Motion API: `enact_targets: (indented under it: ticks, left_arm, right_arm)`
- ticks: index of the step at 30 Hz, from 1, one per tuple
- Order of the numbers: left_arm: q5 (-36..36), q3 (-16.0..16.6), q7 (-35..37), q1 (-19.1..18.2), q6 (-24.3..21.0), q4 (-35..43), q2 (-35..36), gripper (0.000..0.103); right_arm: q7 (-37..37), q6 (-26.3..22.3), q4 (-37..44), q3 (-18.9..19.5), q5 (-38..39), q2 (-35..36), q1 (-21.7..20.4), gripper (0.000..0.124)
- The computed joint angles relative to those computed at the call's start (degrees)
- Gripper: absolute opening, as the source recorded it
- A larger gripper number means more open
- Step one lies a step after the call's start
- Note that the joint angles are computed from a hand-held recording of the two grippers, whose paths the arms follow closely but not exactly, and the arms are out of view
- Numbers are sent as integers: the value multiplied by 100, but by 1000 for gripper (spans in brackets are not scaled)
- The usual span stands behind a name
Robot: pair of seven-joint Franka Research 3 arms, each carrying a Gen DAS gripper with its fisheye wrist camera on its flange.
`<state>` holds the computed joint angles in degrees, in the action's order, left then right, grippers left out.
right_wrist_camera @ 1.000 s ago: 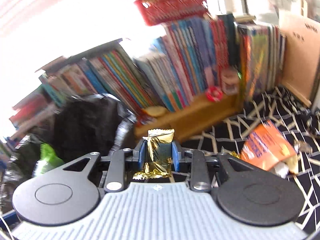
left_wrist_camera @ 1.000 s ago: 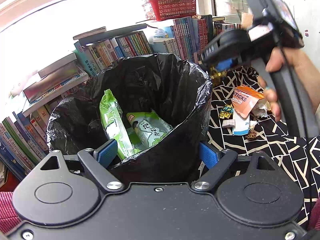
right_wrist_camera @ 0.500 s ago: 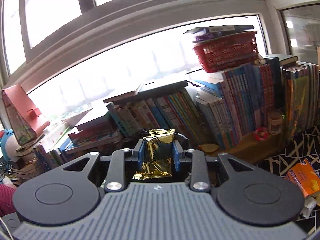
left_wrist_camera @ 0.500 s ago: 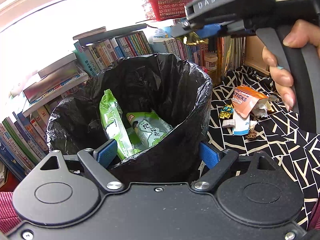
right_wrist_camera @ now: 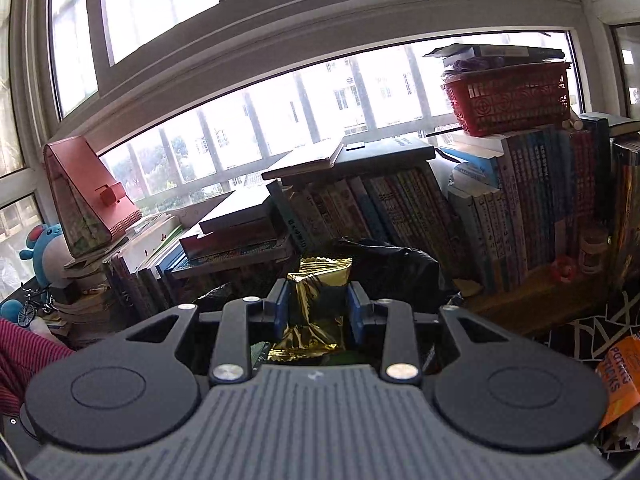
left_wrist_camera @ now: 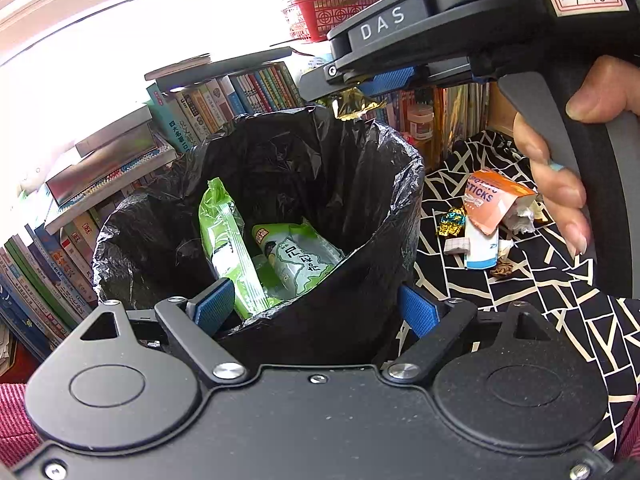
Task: Collect trash
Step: 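Carry the gold candy wrapper with the right gripper into the trash bag and release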
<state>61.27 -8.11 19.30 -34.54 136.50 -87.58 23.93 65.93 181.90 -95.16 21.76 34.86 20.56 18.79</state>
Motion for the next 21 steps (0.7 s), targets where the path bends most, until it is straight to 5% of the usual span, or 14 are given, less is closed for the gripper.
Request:
enact_targets:
  ticks: [10, 14, 21]
  left_arm:
    - [14, 5, -9, -9, 4, -1, 12, 88]
    - [20, 7, -11, -10, 1, -2, 13, 88]
    - [20, 4, -8, -17, -11, 5, 16, 88]
  right_arm:
    - [-35, -58, 17, -31, -8, 21, 37, 42]
    - [-33, -59, 22, 0, 11, 34, 21, 60]
    - [182, -93, 13, -277, -152, 21, 231, 66]
